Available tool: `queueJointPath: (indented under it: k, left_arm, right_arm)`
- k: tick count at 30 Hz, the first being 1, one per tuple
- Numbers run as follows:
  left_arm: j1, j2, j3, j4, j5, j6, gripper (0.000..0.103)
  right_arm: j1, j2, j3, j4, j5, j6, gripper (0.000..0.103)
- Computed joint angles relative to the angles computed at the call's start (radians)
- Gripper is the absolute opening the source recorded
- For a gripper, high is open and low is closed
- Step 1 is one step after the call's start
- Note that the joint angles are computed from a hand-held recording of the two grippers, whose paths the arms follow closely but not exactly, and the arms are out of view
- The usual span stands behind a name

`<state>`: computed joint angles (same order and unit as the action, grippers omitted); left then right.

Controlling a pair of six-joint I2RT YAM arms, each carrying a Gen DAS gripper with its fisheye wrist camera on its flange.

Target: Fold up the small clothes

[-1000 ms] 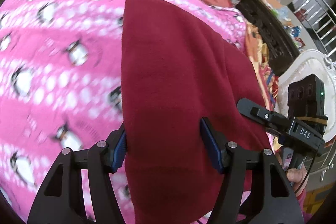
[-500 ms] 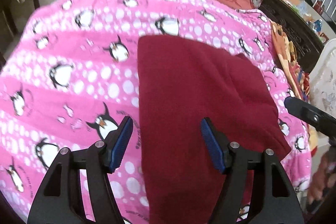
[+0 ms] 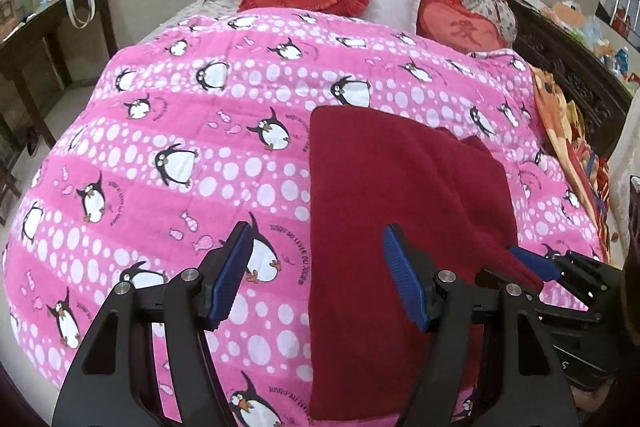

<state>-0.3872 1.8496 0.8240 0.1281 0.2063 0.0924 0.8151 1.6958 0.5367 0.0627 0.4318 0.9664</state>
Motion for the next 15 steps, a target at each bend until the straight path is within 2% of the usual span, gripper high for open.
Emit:
queueJointPath:
  k: [6, 9, 13, 15]
  left_arm:
    - [-0.001, -0.093, -0.077, 0.044, -0.026, 0.012, 0.067]
    - [-0.003, -0.136, -0.102, 0.044, -0.027, 0.017, 0.067]
    - [-0.006, -0.198, -0.145, 0.059, -0.024, 0.023, 0.067]
    - [-0.008, -0.22, -0.158, 0.059, -0.024, 0.022, 0.067]
  right_arm:
    - [0.045, -0.128, -0.062, 0.011, 0.025, 0.105, 0.044]
    - [0.103, -0.175, -0.04, -0.073, 0.099, 0.154, 0.05]
    - [0.17, -0.209, 0.014, -0.21, 0.189, 0.211, 0.052]
    - [0.188, -0.209, 0.038, -0.259, 0.208, 0.23, 0.061]
